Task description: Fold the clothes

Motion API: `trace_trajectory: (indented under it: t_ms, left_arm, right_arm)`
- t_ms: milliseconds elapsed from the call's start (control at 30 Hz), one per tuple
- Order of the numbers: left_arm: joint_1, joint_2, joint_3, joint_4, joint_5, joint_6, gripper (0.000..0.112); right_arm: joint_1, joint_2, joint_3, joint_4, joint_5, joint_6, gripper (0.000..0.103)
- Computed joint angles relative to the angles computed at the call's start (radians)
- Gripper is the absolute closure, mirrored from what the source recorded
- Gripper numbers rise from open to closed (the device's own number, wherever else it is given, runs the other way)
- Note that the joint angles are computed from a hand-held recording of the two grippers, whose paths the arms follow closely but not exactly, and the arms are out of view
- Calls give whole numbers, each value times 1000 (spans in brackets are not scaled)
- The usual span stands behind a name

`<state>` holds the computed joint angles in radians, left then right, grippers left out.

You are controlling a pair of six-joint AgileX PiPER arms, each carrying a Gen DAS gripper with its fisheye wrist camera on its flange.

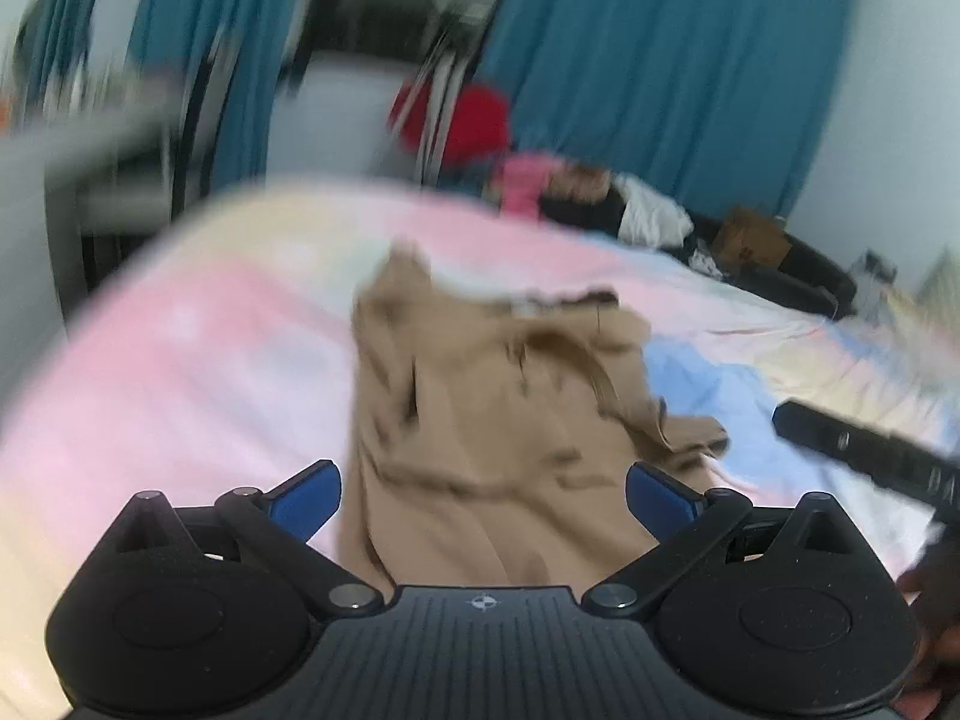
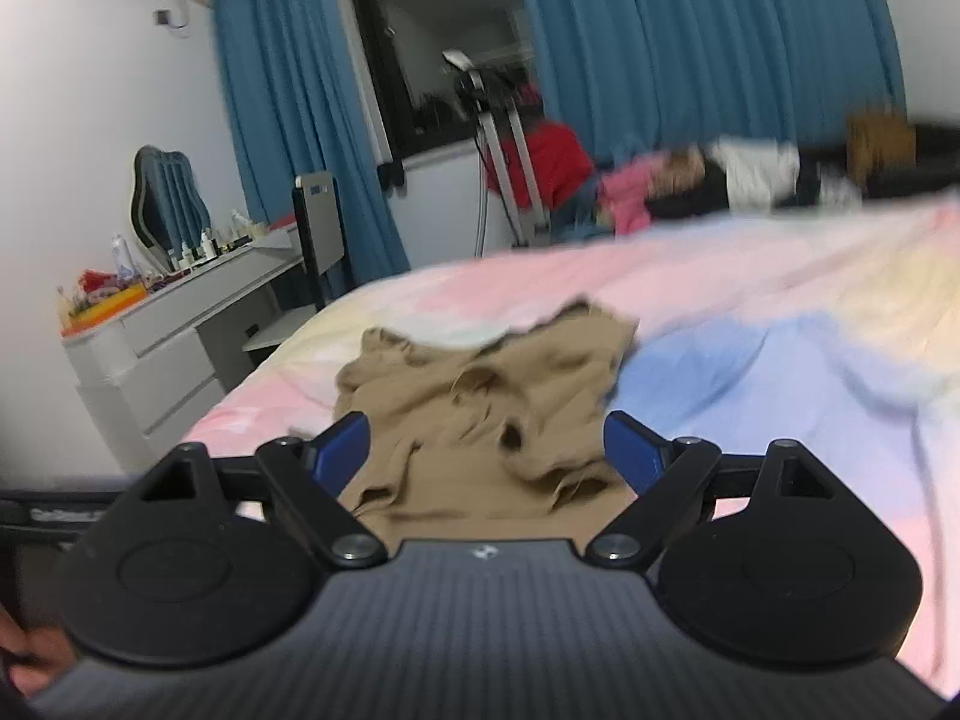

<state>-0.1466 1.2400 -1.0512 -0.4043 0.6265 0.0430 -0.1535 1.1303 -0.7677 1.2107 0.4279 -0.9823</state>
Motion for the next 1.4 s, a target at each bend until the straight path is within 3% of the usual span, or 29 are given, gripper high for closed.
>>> trace_trajectory:
  t_ms: [200,300,433,500,567,633,767,800,833,867,967,1167,1300,1400]
  left_arm:
    - [193,104,17,-360,252,46,11]
    - [251,175,31,-456,341,54,14]
    - [263,200,63,-516,311,101,14]
    - [260,205,78,-552,281,122,16]
    - [249,204,95,-575,235,131,30]
    - [239,201,108,-571,184,99,52]
    - [254,204,133,-595,126,64,82]
    - [257,204,137,-601,117,67,89]
    - [254,200,138,-603,109,75,92]
    - [252,196,139,-605,101,84,94]
    - [237,153,142,-633,64,164,98]
    - [272,33,187,-838,50,394,100]
    - [324,-83,191,-835,123,355,104]
    - [369,-190,181,-828,161,314,112]
  right_arm:
    - [-118,79,-33,-51,267,266,17]
    - [-220,145,-12,45,480,318,17]
    - [-248,240,23,87,607,380,16]
    - [-232,297,18,81,626,411,16]
    - [-221,354,16,85,637,442,16]
    - [-220,368,38,117,609,440,20]
    - [-218,340,78,191,498,414,39]
    - [-214,333,80,203,464,405,50]
    - [-201,327,78,202,424,408,59]
    - [-185,323,74,194,380,419,74]
    - [-165,309,83,242,347,364,86]
    - [-202,200,141,434,389,137,89]
    - [-196,87,112,352,338,241,93]
    - [-277,-20,91,260,398,350,93]
